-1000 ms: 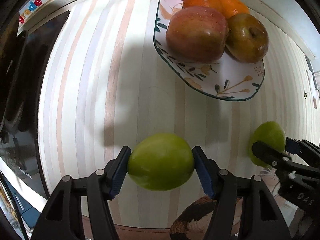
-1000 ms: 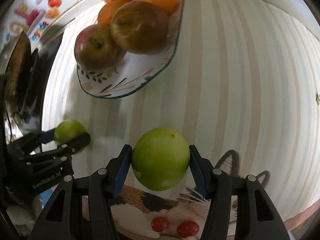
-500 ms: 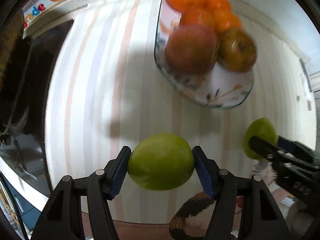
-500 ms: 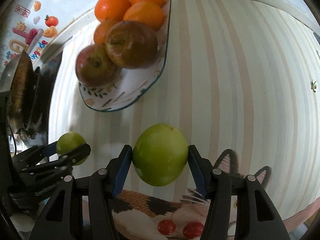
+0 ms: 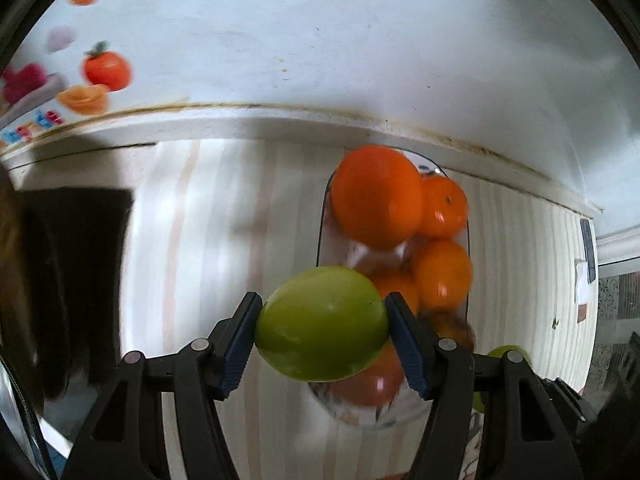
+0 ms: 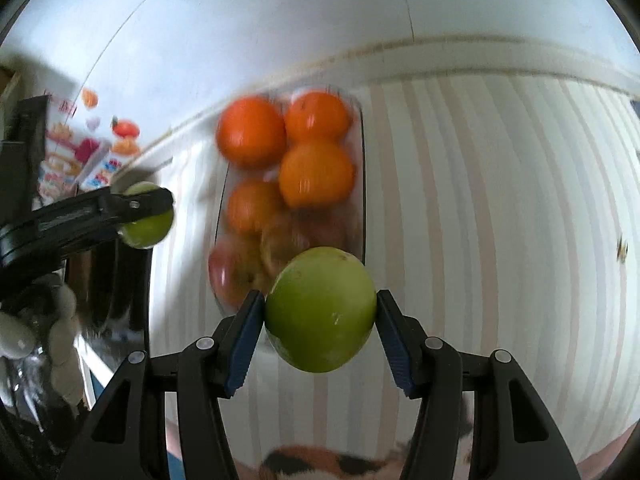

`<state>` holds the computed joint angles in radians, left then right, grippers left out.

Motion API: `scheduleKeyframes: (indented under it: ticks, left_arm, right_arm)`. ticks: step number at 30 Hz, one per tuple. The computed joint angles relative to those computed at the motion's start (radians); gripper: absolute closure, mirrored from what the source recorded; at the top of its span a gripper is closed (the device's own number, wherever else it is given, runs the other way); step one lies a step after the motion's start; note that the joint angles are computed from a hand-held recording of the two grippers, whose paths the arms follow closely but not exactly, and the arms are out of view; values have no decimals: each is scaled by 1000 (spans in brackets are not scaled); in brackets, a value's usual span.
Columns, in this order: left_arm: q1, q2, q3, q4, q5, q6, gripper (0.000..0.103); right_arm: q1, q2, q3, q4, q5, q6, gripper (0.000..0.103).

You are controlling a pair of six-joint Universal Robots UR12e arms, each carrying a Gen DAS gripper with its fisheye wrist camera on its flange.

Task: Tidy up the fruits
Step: 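Carry both green fruits over the plate and lower them onto it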

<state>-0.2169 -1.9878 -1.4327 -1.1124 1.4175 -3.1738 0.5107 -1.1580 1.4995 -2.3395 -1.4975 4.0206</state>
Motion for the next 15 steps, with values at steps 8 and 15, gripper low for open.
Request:
scheduleKeyframes:
  ticks: [8,15]
  left_arm:
    - [7,-74,67,-101,-52,36,42]
    - [31,-85,50,-109,-129,10,41]
  right_arm:
    - [-36,56,-90,75,-17,-28,44]
    - [-52,93,-135,55,65,-62,44]
